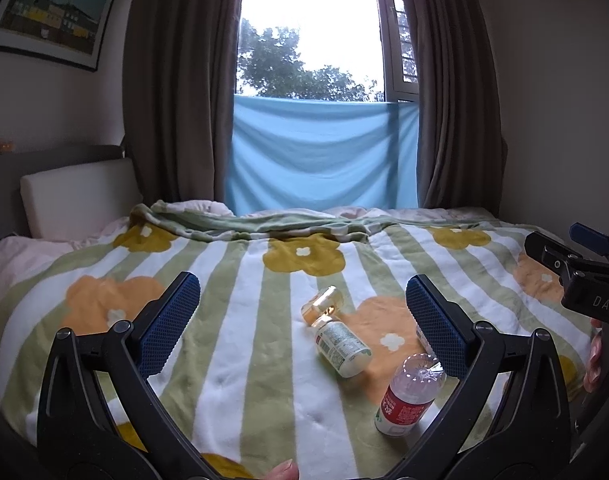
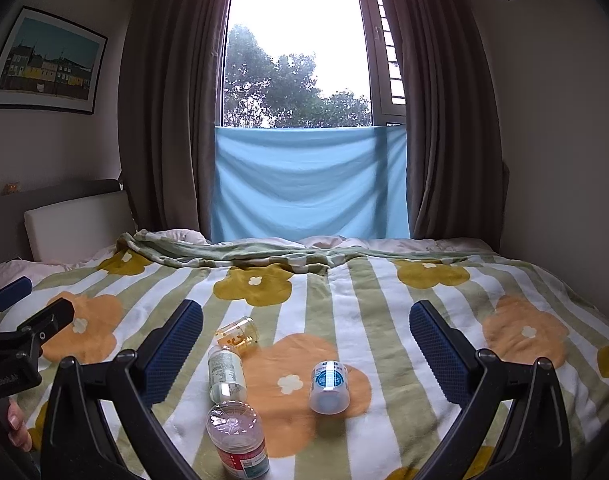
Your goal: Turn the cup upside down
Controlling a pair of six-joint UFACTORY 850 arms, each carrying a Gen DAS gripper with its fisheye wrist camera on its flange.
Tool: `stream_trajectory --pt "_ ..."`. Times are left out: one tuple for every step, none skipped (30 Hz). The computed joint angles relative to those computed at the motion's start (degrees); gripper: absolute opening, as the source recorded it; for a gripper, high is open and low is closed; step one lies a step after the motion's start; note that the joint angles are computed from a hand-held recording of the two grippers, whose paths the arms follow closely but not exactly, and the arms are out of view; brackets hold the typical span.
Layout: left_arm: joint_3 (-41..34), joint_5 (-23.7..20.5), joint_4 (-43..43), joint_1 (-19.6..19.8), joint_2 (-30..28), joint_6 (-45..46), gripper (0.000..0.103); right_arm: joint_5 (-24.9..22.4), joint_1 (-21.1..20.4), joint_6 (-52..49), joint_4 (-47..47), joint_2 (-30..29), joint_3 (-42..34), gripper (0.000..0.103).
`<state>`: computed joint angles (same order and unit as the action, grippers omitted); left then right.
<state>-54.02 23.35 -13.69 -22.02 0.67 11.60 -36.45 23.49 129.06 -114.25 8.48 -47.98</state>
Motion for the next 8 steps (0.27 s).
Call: stream_trajectory --pt "0.12 0.52 -0.18 -0.1 0.08 0.24 0.103 -0.11 0.05 0.11 -0.11 0.07 0.06 0.103" --pt "0.22 0.88 -0.4 -0.18 0.17 0.45 0.103 -0.11 0.05 0.2 -0.24 0.11 0.09 0.103" --pt "0.22 1.14 -0.37 -0.24 0.19 0.39 0.103 -0.16 0.09 0.21 -0.31 0.12 0.12 0.103" --pt "0.23 1.34 0.37 -0.21 0.19 -0.33 0.103 -0.35 0.2 0.15 -0.25 0.06 0.1 0.103" --pt "0.3 1.67 0.8 -0.21 0.2 -0.79 0.103 -0.46 0.21 0.23 -0.25 0.12 0.2 0.103" --pt "0.41 2.13 0.77 -0.26 0.22 -0.82 0.103 -0.32 0.04 0.55 -0.52 0.18 0.3 0.103" --pt "0.62 2.67 0.29 -0.3 0.32 -0.43 0.103 -0.23 -0.01 0.68 -0.61 0.2 0.32 0.103" --pt "0.7 2.98 -0.21 -0.38 0.34 0.07 0.103 -0.23 -0.01 0.68 -0.61 0.2 0.32 0.103"
